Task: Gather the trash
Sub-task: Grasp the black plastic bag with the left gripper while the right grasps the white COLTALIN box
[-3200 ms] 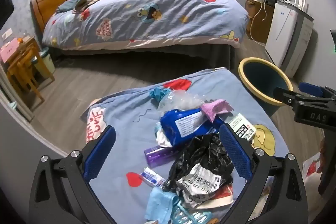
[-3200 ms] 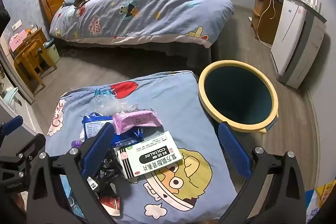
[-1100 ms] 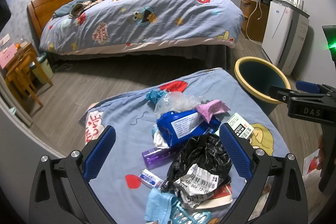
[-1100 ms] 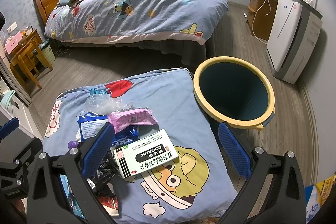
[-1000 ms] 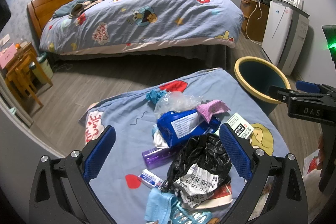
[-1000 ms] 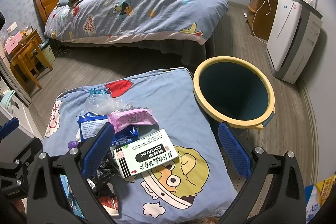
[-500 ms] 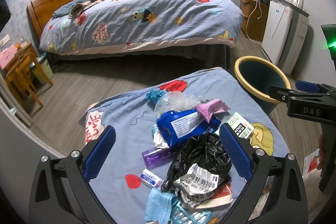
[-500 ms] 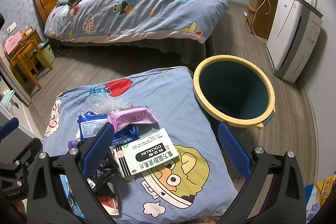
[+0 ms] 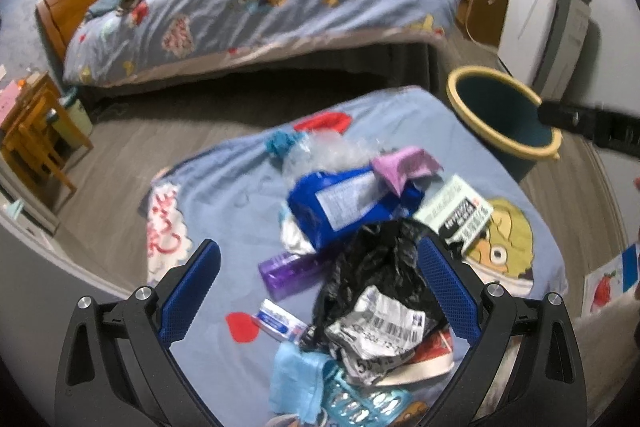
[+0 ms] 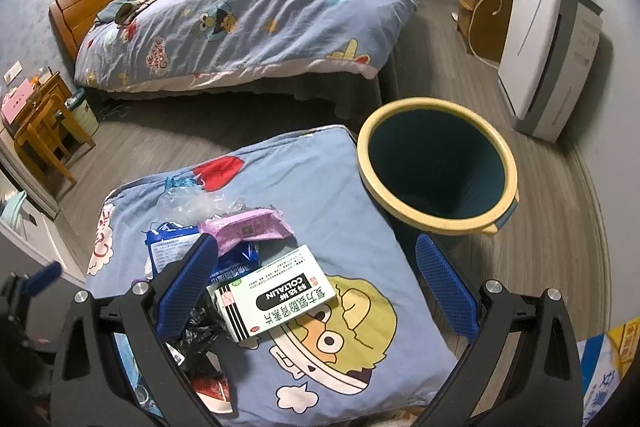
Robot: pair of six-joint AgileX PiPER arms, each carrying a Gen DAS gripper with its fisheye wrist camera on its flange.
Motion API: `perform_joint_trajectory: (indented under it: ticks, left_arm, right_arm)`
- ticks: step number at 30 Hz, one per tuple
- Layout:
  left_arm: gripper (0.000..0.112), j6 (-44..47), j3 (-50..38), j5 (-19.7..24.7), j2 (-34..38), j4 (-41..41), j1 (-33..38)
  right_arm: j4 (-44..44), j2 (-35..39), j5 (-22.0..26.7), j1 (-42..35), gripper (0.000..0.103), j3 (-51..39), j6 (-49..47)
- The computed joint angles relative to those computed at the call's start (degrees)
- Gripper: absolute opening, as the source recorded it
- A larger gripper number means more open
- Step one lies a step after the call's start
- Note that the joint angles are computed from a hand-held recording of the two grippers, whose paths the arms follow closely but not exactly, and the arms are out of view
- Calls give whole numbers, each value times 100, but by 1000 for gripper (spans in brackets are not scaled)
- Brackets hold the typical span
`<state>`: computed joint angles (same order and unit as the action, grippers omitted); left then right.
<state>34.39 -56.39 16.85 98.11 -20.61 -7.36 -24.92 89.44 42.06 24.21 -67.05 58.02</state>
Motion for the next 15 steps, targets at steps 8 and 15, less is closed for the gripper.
perform_joint_trajectory:
  ticks: [8,15]
  left_arm:
    - [98,486,231,-9,325,30,-460]
    - [93,-1839,193,-189,832,2604,-1025]
  right_arm:
    - [697,48,-109,-375,97,34,-383]
    - [997,194,-117,-548,97,56,-507]
